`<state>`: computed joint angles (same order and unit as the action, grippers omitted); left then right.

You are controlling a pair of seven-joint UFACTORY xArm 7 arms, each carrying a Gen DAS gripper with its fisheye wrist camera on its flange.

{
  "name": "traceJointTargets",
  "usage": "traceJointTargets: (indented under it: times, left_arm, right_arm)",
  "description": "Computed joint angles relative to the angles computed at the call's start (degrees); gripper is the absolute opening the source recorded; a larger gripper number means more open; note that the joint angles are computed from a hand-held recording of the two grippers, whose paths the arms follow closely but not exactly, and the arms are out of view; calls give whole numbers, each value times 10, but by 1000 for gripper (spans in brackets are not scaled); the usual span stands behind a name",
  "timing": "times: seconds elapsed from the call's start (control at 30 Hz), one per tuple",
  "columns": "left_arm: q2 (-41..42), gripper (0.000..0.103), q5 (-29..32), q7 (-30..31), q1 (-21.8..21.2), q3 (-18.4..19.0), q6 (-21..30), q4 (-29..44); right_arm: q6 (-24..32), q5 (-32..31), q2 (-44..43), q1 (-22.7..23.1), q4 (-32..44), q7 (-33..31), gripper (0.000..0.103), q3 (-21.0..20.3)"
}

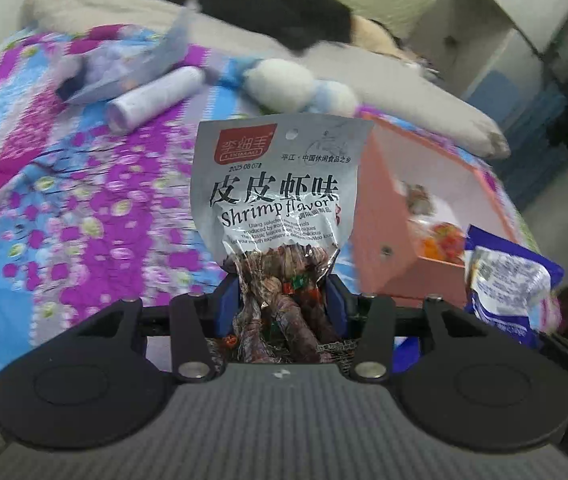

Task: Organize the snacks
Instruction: 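Lift and carry both packets over the pink box, then lower both packets into the pink box and open both tools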

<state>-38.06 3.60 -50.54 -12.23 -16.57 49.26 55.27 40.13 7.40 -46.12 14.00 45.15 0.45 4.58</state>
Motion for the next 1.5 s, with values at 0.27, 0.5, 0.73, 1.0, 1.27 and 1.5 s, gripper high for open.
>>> traceJointTargets:
  times: [0.27, 0.5, 0.73, 1.0, 1.27, 1.5]
  left_arm:
    - [54, 52, 5, 2, -19, -24, -29, 51]
    - [127, 52, 5, 14, -41, -18, -44, 97]
    - [232, 52, 19, 37, -53, 2, -63, 178]
    - [373, 52, 50, 63, -82, 28, -54, 323]
    - [516, 52, 44, 115, -110, 69, -24, 490]
    - [654, 52, 27, 154, -128, 102, 28, 664]
  right_arm:
    - [39, -14, -45, -34, 2, 7, 46, -18]
    - [40, -14, -26, -53, 12, 15, 46, -28]
    - [7, -8, 38, -59, 45, -3, 46, -46]
    - [-38, -1, 139, -72, 108, -26, 46, -58]
    - [-66, 3, 239, -94, 168, -25, 46, -61]
    - [-96, 2, 330, -108, 213, -25, 46, -54]
